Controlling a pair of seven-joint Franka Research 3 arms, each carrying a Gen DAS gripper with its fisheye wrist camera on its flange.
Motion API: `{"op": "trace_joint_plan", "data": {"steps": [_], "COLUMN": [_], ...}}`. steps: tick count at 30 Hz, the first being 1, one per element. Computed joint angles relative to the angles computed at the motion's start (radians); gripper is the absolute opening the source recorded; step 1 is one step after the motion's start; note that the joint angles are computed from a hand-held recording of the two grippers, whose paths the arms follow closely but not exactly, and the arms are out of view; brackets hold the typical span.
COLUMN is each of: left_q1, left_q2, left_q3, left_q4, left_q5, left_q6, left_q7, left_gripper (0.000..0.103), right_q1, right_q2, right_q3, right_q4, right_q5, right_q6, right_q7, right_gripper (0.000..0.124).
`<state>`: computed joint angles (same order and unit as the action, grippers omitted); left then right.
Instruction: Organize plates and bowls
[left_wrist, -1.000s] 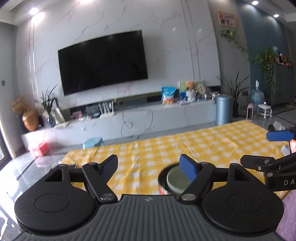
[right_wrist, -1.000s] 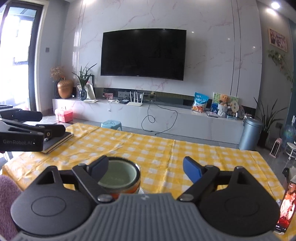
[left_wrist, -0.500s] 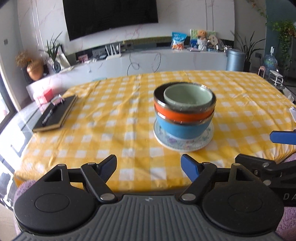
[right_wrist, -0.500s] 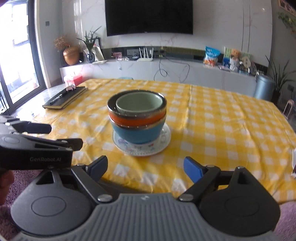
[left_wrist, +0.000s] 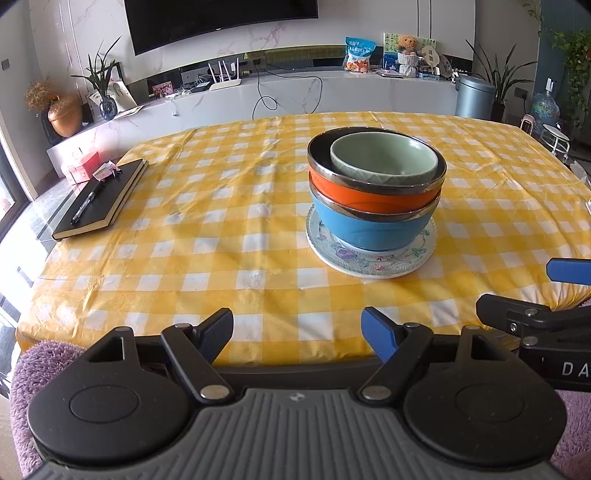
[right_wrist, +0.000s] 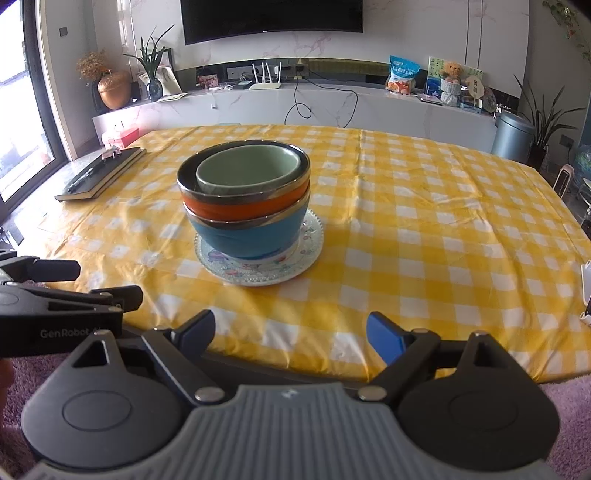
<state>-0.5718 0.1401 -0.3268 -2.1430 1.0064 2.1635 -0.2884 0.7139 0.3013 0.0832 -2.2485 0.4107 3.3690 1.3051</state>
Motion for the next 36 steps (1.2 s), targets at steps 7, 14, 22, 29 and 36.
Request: {"op": "trace_joint_plan", "data": {"steps": [7, 14, 22, 29, 36], "left_q1": [-0.002, -0.004, -0.003, -0.003, -0.003], "left_q2": [0.001, 0.001, -0.003, -0.002, -0.003], "left_q3": [0.000, -0.001, -0.001, -0.002, -0.002], "left_q4": [0.004, 0.010, 0.005, 0.007, 0.008], "left_q5": [0.001, 0.000, 0.004, 0.006, 0.007], "left_q6": [-0.003, -0.012, -0.012, -0.015, -0.018], "left_q7": [0.009, 0.015, 0.011, 0.017, 0.022], "left_gripper": [0.093, 0.093, 0.093, 0.093, 0.093], "right_q1": [-0.009, -0.008, -0.013, -0.011, -0.006], "right_q2": [-0.006, -0.007, -0.008, -0.007, -0.004], "right_q3": [0.010, 0.008, 0.011, 0.007, 0.002], "right_q4": [-0.006, -0.008, -0.011, -0.006, -0.004], "right_q5": [-0.003, -0.004, -0.003, -0.006, -0.003], "right_q6": [0.005, 0.003, 0.011, 0.005, 0.006], "right_q7": [0.005, 0.005, 0.000, -0.006, -0.011], "right_gripper": [0.088, 0.088, 0.088, 0.088, 0.088]}}
